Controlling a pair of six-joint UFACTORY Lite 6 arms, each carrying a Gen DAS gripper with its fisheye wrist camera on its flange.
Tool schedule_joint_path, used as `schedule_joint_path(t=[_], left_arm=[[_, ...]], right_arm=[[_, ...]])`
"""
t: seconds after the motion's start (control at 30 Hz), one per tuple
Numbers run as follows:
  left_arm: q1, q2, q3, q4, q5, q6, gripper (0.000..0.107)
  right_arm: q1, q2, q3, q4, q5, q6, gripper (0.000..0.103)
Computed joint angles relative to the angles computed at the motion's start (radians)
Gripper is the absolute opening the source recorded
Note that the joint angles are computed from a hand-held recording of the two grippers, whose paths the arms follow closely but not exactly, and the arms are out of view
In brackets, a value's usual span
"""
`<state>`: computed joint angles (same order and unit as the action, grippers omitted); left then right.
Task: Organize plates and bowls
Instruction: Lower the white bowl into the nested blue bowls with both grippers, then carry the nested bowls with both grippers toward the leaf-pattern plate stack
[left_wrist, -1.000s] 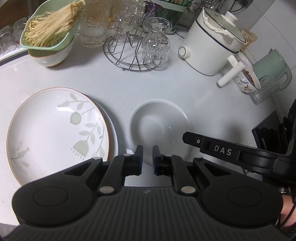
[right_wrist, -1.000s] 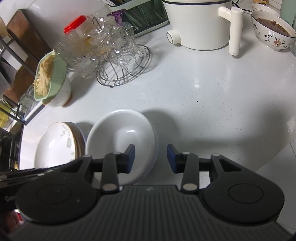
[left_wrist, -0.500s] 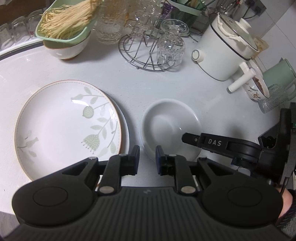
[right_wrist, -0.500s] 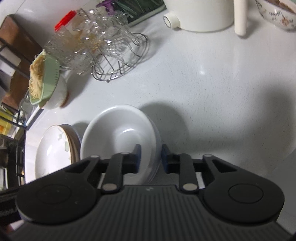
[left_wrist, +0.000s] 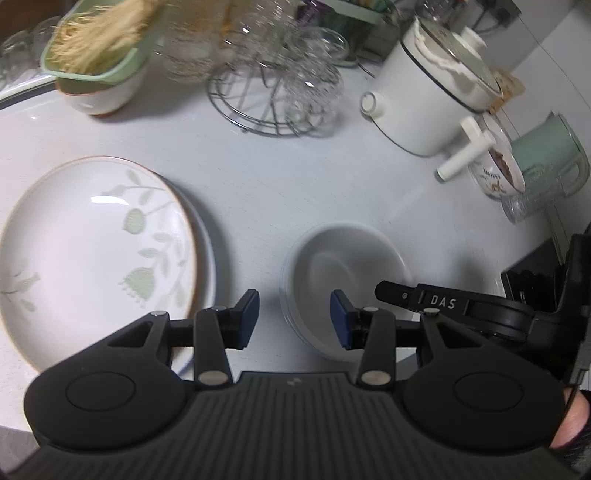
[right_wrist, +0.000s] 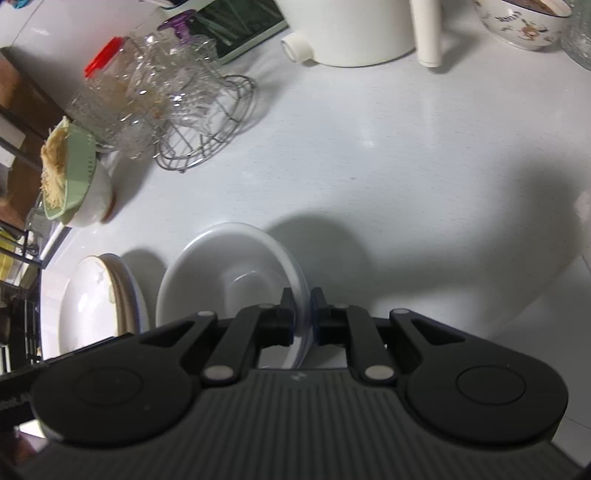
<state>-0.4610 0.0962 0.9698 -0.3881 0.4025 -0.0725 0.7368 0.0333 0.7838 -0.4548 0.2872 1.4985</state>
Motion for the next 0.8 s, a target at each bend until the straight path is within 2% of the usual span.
schedule_joint_path(t=[0.2, 0.4, 0.57, 0.7, 0.8], left_arm=[[-0.053, 0.116, 0.05, -0.039, -0.03, 0.006, 0.048], [-0.078, 0.219, 0.079, -0.071, -0.076, -0.005, 0.045], [-0.07, 0.241, 0.061, -0.2, -0.123, 0.11, 0.035], [-0.08, 0.245, 0.056, -0.126, -0.146, 0.058, 0.028], [-0.068, 0.253, 0.05, -0.249, -0.149, 0.164, 0.021]], right_arm=[[-0.026, -0.054, -0.05, 0.04, 0.008, -0.052, 0.012], [-0.04, -0.027, -0.034, 0.134, 0.011, -0.179, 0.014], [-0.042, -0.019, -0.037, 0.168, 0.0, -0.26, 0.014], [-0.043, -0.011, -0.04, 0.164, -0.014, -0.282, 0.014], [-0.045, 0.006, -0.032, 0.168, -0.024, -0.307, 0.014]])
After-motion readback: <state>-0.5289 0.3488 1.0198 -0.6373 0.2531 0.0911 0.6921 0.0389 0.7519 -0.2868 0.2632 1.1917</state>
